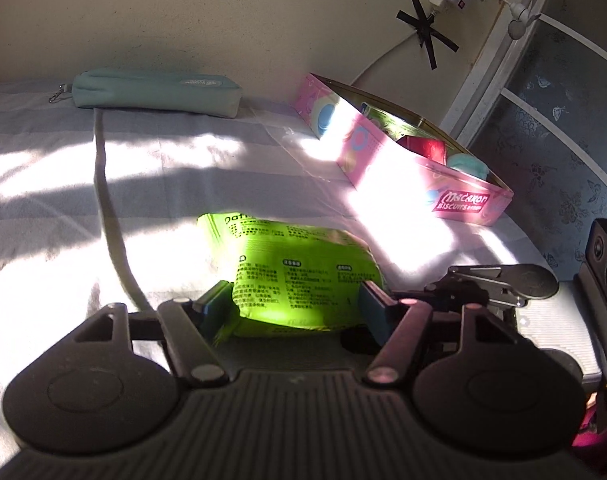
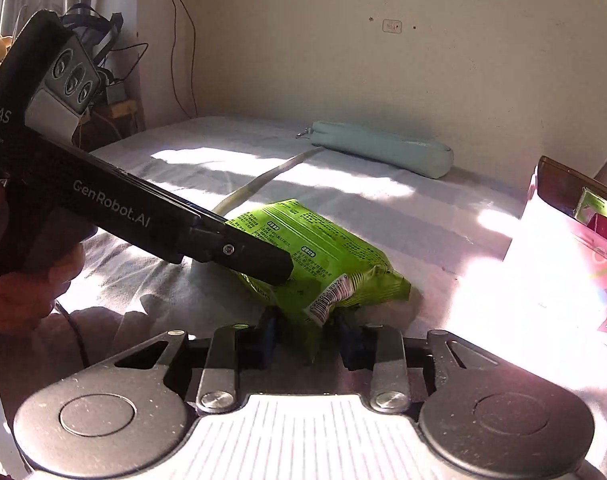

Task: Organize objects
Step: 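Carry the green packet over the tin with the left gripper and release it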

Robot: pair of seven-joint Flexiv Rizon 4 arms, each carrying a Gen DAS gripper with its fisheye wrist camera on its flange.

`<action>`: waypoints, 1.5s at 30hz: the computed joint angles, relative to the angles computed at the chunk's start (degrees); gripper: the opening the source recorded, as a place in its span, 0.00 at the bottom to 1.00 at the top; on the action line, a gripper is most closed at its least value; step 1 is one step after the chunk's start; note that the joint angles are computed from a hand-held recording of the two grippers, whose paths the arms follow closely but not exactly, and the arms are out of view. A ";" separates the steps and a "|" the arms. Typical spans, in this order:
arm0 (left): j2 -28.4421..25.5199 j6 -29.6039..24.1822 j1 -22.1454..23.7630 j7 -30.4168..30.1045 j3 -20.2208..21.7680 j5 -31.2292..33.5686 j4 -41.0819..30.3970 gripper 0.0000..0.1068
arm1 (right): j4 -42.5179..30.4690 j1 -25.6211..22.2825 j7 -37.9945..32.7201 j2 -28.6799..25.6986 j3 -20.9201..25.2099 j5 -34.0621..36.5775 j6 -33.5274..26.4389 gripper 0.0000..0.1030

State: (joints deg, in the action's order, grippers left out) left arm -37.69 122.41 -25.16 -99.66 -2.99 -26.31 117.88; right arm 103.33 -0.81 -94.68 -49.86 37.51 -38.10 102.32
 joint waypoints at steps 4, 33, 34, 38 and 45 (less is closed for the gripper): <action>0.08 1.56 -2.21 1.28 1.02 -1.64 -1.76 0.66 | 0.28 -0.39 1.27 0.24 -0.36 1.34 2.20 0.22; -35.47 -49.10 -11.41 -9.14 43.09 -7.89 -74.56 0.66 | -36.23 12.56 11.50 -9.32 -27.18 11.20 -3.88 0.34; -34.98 -49.17 -11.97 -10.74 43.70 -7.11 -73.49 0.66 | -36.50 10.46 13.49 -9.87 -24.01 9.28 -4.12 0.34; -31.84 -48.15 -16.23 -14.43 47.35 -1.92 -66.40 0.67 | -31.63 7.76 13.04 -7.69 -19.68 14.49 -1.36 0.34; -28.08 -49.56 -24.07 -21.00 53.29 6.81 -58.37 0.67 | -20.17 3.30 18.67 -2.80 -15.58 15.61 6.46 0.34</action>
